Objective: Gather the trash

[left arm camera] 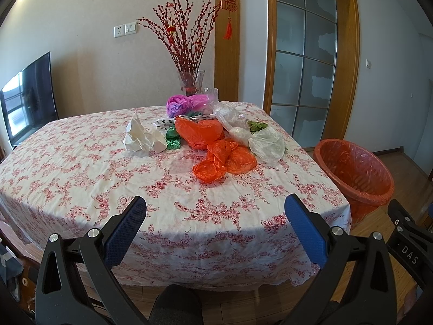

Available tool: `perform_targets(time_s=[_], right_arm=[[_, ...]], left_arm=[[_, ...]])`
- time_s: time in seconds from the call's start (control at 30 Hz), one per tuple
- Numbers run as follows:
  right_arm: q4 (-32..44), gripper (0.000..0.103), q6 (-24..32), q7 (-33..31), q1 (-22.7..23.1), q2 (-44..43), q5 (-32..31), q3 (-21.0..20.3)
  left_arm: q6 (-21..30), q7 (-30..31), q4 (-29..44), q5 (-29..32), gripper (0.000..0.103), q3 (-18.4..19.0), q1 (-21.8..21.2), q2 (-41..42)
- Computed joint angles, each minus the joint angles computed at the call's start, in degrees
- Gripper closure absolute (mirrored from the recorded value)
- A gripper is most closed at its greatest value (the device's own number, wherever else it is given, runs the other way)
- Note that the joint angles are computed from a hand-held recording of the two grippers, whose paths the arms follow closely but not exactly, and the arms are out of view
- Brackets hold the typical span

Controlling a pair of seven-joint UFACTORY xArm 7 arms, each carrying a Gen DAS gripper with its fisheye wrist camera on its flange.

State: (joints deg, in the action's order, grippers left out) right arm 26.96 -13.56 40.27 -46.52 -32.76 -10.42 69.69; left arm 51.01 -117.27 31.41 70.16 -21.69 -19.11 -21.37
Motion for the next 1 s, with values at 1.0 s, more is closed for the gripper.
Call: perform_targets(time_s=[1.0], right_arm=[[1.81, 0.004, 0.39, 0.15, -3.66, 0.75, -0.73, 3.06]], left_arm=[[-1.21, 0.04, 0.42, -0.73, 0.002, 0.75, 0.09, 1.35]])
